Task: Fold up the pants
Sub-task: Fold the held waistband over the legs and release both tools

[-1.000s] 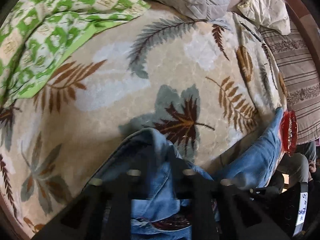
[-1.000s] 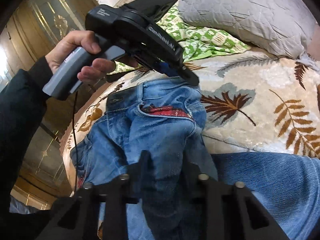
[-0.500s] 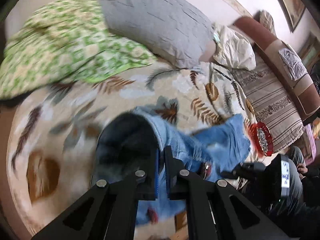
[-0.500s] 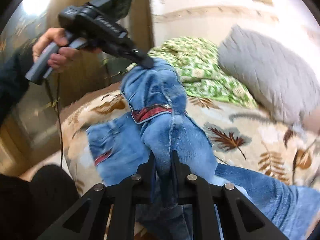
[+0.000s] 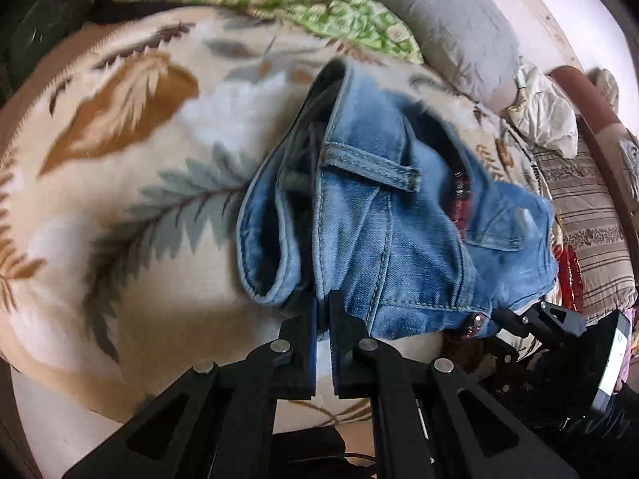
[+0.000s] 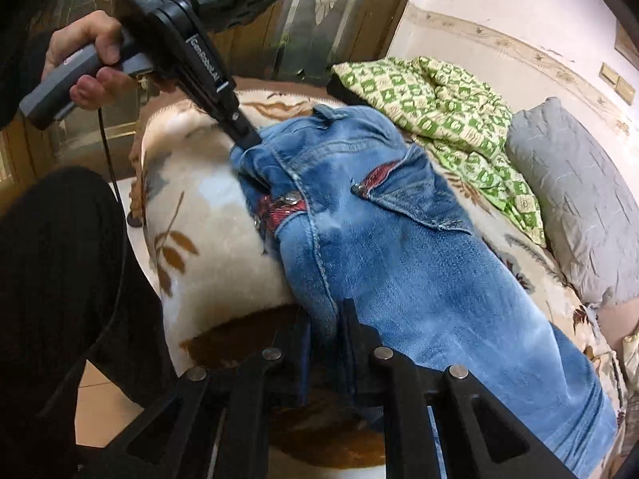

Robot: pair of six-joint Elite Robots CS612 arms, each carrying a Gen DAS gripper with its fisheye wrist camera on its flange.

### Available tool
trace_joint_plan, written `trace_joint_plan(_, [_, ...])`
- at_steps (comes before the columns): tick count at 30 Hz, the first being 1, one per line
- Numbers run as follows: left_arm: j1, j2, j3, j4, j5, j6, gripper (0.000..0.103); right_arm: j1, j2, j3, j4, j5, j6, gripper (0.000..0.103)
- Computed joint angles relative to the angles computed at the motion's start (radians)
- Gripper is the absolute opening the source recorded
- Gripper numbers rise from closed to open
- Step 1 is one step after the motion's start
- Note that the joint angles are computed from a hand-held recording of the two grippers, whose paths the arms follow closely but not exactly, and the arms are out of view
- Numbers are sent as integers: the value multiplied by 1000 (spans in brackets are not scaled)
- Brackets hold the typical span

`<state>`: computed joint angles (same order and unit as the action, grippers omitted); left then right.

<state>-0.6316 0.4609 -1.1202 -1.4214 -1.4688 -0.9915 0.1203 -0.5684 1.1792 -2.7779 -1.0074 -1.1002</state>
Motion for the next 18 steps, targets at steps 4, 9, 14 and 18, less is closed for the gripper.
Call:
trace_joint_plan(4, [-3,-6,4,6,14,17,7,2,1,7,-26,-17,-7,17])
trace_joint_plan(9, [-35,-18,-52,102,175,0,97,-15,-28,47,-78,7,14,89])
trace_joint_plan(14, [-51,-21,-99,44,269,14,99,-52,-54,53,-95,84,134,89])
trace_joint_plan(18, [-63,-92,-1,-22,294,193,101,-87,-64,34,-70,140,324,92])
